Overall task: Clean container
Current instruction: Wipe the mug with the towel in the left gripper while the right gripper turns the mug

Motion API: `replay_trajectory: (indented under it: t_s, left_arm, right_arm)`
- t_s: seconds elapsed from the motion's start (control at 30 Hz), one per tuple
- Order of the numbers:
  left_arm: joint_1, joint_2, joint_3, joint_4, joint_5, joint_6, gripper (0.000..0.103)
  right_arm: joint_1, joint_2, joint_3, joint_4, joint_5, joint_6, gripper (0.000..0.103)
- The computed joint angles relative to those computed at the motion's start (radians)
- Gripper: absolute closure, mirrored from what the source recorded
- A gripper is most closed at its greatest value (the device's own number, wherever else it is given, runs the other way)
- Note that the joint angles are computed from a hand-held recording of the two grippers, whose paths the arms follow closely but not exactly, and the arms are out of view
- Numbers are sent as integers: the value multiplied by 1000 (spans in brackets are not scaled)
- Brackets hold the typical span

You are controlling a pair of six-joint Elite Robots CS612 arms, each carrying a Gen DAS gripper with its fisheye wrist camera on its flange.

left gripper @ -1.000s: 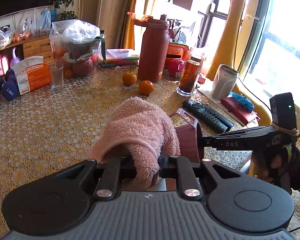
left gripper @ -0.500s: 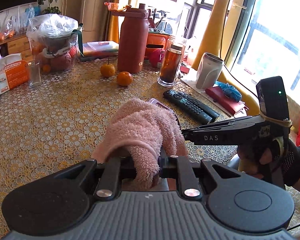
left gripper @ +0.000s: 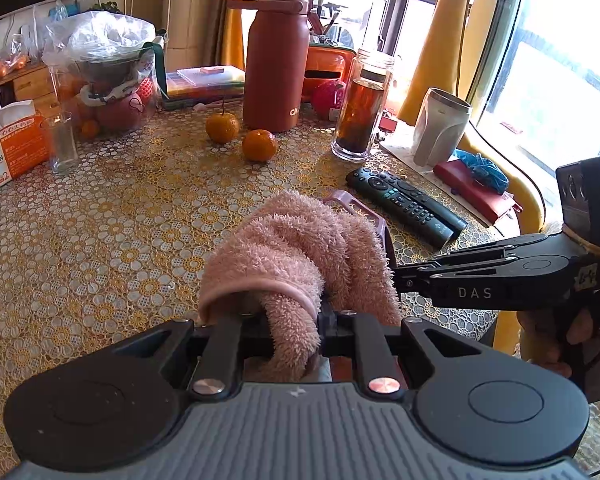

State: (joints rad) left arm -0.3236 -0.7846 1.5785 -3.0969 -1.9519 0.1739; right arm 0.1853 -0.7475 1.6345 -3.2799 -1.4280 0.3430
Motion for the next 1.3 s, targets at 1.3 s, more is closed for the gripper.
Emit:
replay_trajectory:
  t_s: [1.3]
  left_arm:
    - [-20,59,-82,101,153,50,87]
  right_arm:
    - [-24,-19,55,-70,54,-38,83]
